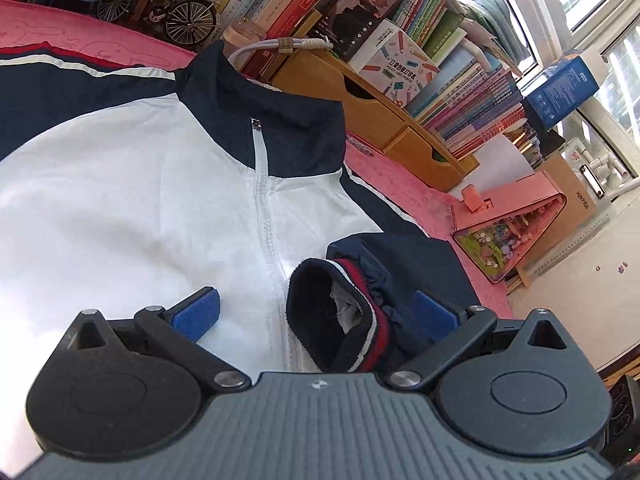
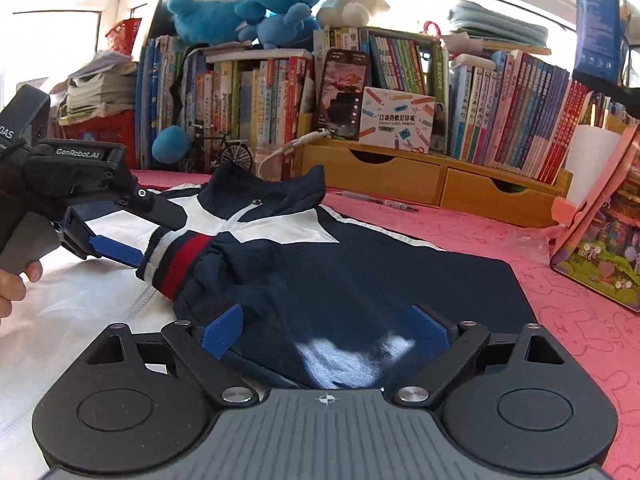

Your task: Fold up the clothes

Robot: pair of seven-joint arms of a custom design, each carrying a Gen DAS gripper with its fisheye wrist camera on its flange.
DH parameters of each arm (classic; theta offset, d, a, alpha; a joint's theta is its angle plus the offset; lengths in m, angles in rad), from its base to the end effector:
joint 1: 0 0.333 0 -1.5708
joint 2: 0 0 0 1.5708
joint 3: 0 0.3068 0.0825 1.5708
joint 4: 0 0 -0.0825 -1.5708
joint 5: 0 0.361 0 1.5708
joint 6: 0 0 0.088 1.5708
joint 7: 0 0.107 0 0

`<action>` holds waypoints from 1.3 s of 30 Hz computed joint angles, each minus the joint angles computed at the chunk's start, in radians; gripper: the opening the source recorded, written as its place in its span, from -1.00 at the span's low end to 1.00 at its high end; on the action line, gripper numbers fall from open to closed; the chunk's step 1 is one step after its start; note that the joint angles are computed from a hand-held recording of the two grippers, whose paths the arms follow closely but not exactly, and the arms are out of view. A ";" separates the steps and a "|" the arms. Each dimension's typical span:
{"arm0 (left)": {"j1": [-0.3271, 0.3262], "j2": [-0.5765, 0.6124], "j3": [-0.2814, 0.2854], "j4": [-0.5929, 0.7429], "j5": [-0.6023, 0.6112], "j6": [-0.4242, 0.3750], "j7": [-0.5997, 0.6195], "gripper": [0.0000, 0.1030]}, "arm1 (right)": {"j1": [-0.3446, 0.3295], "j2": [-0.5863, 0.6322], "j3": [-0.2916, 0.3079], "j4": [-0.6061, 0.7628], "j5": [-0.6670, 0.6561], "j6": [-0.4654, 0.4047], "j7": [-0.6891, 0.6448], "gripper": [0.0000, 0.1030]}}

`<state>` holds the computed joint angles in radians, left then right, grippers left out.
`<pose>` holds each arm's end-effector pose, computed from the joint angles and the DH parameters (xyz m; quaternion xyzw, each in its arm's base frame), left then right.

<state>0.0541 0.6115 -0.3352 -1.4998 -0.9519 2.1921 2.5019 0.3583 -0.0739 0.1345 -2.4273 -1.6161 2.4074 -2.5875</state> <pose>0.6765 -0.1793 0.3589 0.4192 -0.7771 0.4359 0.1742 0.4189 0.2178 0.3514 -0.5022 0.7040 -0.4268 0.2645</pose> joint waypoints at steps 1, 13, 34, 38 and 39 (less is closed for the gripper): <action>0.009 -0.009 -0.002 -0.012 -0.003 -0.019 0.000 1.00 | -0.003 -0.010 -0.004 -0.016 0.003 0.008 0.024 0.80; -0.044 -0.098 0.005 -0.155 -0.077 0.090 0.105 1.00 | -0.019 -0.001 -0.008 -0.034 0.042 0.035 0.065 0.98; -0.094 -0.162 0.014 -0.250 -0.164 0.279 0.113 0.98 | -0.013 -0.152 0.013 -0.195 0.125 -0.015 -0.001 1.00; -0.101 -0.189 -0.015 -0.302 -0.218 0.372 0.203 0.02 | -0.014 -0.157 0.041 -0.212 0.188 -0.083 -0.020 1.00; -0.102 -0.190 -0.013 -0.301 -0.216 0.369 0.195 -0.30 | -0.009 -0.156 0.050 -0.214 0.209 -0.116 -0.035 1.00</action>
<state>-0.0482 0.4210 -0.3485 -1.8006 -1.1676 2.5611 2.6970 0.3494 -0.2303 0.1850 -2.6417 -1.4074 2.2917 -2.6224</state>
